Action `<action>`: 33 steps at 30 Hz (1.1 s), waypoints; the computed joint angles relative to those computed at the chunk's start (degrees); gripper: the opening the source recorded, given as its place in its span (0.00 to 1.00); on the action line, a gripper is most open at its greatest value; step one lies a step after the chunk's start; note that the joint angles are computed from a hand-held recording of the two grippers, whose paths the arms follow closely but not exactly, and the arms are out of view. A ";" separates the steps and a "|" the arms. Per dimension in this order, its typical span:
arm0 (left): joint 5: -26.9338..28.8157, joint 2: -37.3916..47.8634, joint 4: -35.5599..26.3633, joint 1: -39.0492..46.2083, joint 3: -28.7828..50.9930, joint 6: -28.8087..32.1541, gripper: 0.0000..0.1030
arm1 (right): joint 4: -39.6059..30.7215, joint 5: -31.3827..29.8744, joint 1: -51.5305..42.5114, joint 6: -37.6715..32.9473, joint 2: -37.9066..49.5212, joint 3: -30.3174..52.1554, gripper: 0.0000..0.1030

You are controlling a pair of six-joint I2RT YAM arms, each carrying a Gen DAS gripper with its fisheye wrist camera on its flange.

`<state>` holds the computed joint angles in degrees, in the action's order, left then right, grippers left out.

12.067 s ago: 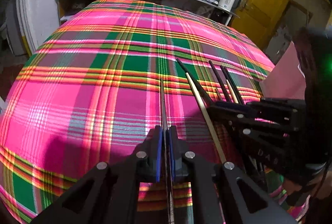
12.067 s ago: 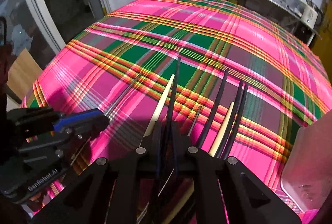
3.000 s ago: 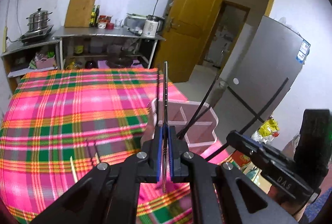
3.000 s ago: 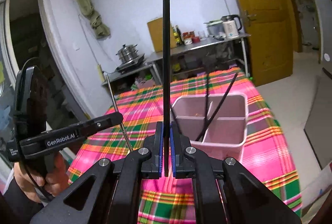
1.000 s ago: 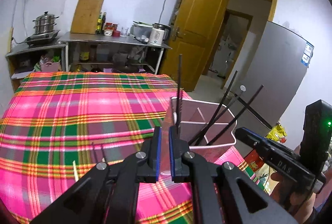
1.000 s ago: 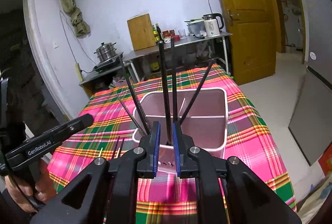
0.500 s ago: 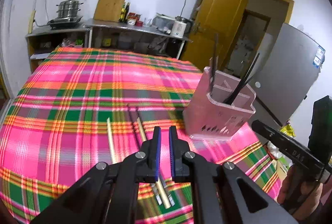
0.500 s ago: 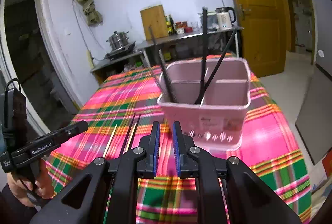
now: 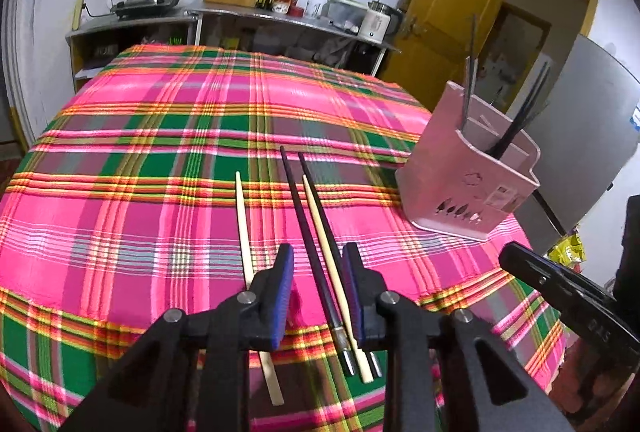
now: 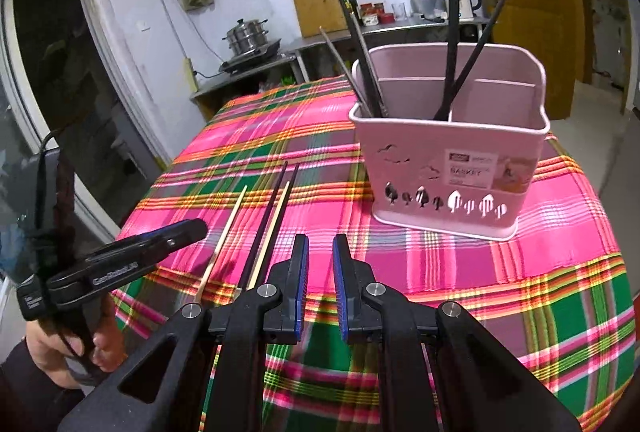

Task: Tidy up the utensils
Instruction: 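Move both open tools back down to the remaining chopsticks on the cloth, then close the left tool on a black chopstick while the right tool grasps another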

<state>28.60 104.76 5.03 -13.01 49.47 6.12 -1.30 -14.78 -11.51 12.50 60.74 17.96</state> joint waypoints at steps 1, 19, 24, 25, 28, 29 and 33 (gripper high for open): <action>-0.53 1.19 -0.16 -0.40 1.01 -0.20 0.26 | 0.55 -0.07 -0.01 -0.01 0.89 0.07 0.12; -9.15 15.68 -2.42 -5.91 14.68 -1.02 0.25 | 7.67 0.05 1.29 -0.11 14.92 2.89 0.12; -10.36 15.15 -1.54 -5.06 13.52 0.54 0.11 | 9.41 0.77 4.24 0.93 19.38 5.24 0.12; -9.73 15.09 -1.85 -4.53 13.50 0.46 0.11 | 10.01 1.02 5.10 1.15 20.73 5.89 0.12; -9.04 14.63 -1.80 -3.04 12.69 0.63 0.10 | 11.90 1.39 7.61 1.93 26.84 9.03 0.12; -8.56 14.47 -1.79 -2.51 12.41 0.66 0.10 | 12.62 1.54 8.52 2.35 29.43 10.45 0.12; -7.14 14.12 -2.04 -0.89 11.74 0.92 0.10 | 13.62 2.13 10.38 3.25 36.07 14.64 0.12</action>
